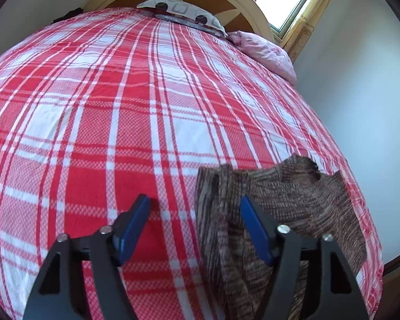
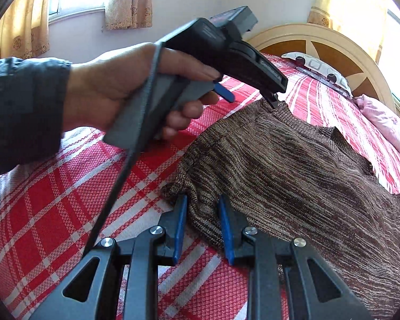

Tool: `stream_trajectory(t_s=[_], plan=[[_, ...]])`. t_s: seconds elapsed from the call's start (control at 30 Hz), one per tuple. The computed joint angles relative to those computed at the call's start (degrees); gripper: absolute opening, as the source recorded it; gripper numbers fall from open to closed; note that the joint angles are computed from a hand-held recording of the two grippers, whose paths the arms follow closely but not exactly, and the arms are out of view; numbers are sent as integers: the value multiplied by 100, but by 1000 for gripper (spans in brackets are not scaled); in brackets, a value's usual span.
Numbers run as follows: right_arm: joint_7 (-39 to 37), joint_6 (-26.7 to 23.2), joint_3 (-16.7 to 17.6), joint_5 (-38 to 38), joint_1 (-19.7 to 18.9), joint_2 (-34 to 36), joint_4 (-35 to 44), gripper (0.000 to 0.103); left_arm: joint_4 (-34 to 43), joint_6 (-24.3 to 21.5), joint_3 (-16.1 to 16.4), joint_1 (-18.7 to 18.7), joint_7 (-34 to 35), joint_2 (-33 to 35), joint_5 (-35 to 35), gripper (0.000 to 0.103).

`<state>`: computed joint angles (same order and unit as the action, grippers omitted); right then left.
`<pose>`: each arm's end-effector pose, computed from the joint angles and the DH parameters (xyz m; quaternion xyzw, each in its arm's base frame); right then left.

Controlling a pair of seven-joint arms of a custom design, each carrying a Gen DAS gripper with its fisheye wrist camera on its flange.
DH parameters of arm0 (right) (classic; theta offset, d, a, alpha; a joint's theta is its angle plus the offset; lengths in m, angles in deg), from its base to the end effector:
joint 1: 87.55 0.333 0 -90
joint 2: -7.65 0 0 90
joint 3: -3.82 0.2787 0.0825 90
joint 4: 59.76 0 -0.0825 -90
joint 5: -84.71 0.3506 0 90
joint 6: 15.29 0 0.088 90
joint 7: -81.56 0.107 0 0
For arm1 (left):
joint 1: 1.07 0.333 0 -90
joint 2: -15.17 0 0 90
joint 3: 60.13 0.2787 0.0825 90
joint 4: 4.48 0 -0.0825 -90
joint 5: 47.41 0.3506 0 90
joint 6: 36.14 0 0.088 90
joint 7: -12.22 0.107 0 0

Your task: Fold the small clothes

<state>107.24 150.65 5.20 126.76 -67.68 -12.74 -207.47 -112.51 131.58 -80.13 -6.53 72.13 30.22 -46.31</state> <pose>0.4200 0.1209 0.4355 -0.8693 0.3328 -0.2074 0.3009 0.5729 -0.2546 0.4533 -0.6871 0.6141 -0.3794 0.0827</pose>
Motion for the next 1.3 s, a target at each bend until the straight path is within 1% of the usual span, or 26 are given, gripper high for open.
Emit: stream_trajectory(t_s=[0.03,0.07,0.1,0.13,0.17,0.2,0.33,0.4,0.43,0.5,0.53,0.57,0.6,0.67,0.73,0.8,0.83,0.87,0.9,0.97,1.03,1.1,1.13,1.2,1.23,1.3], plan=[[-6,-8,-10,12,7,-1,3,25,25,-19,-6,22,1,23,-32,55],[-16,-18,-23,29,16,-2,8,25,26,-4,-48,75,62,40,-102,33],[-43,-24,-44,57,28,3,15,24,50,-31,-146,167,185,70,-232,18],[-83,-24,-72,100,44,5,24,22,73,-46,-443,421,555,124,-665,9],[-115,-16,-88,143,56,2,27,19,49,14,-607,562,749,140,-970,8],[-182,-34,-141,229,86,-10,32,16,39,21,-600,553,770,129,-1037,8],[-200,-209,-164,313,22,-7,101,15,38,-4,-187,159,283,56,-665,8],[-226,-172,-134,333,2,1,98,15,87,-64,92,-94,-153,59,-272,12],[-217,-151,-108,319,-15,4,90,15,160,-34,141,-130,-282,135,-187,17],[-109,-129,-20,201,-83,5,67,15,132,108,-46,38,-240,174,-349,24],[-100,-81,-8,193,-76,-4,47,15,116,203,-212,182,-128,204,-520,31],[-128,-8,-8,210,-48,-23,16,15,91,293,-436,367,65,226,-727,41],[-149,65,7,196,-27,-30,-10,15,85,373,-625,509,242,258,-878,45],[-95,130,44,121,-34,-30,-36,16,136,413,-836,641,486,321,-959,64],[-26,148,45,68,-37,-51,-60,18,239,309,-653,448,417,342,-682,67],[-2,120,10,51,-23,-36,-40,18,324,189,-435,250,307,362,-368,65],[9,110,4,38,-21,-29,-32,18,358,135,-400,217,312,369,-286,60],[12,96,-9,32,-18,-16,-16,18,366,115,-452,263,384,381,-319,24],[-23,66,-54,79,13,-23,-4,18,440,-37,-682,457,643,449,-544,13],[-168,-74,-194,236,87,-10,71,14,401,-24,-797,567,837,431,-788,13],[-323,-262,-324,456,112,-38,145,12,387,-71,-606,402,725,349,-689,12],[-486,-451,-455,737,103,-138,202,11,342,-23,-566,358,672,284,-767,12],[-525,-538,-474,813,60,-190,217,11,311,39,-624,400,718,252,-890,12],[-652,-704,-539,948,-36,-317,230,0,243,173,-851,581,916,197,-1280,12],[-732,-788,-599,1028,-89,-382,244,0,231,246,-985,675,1026,176,-1506,12],[-777,-1065,-728,1125,-251,-434,346,0,298,294,-1059,686,1108,155,-1688,11]])
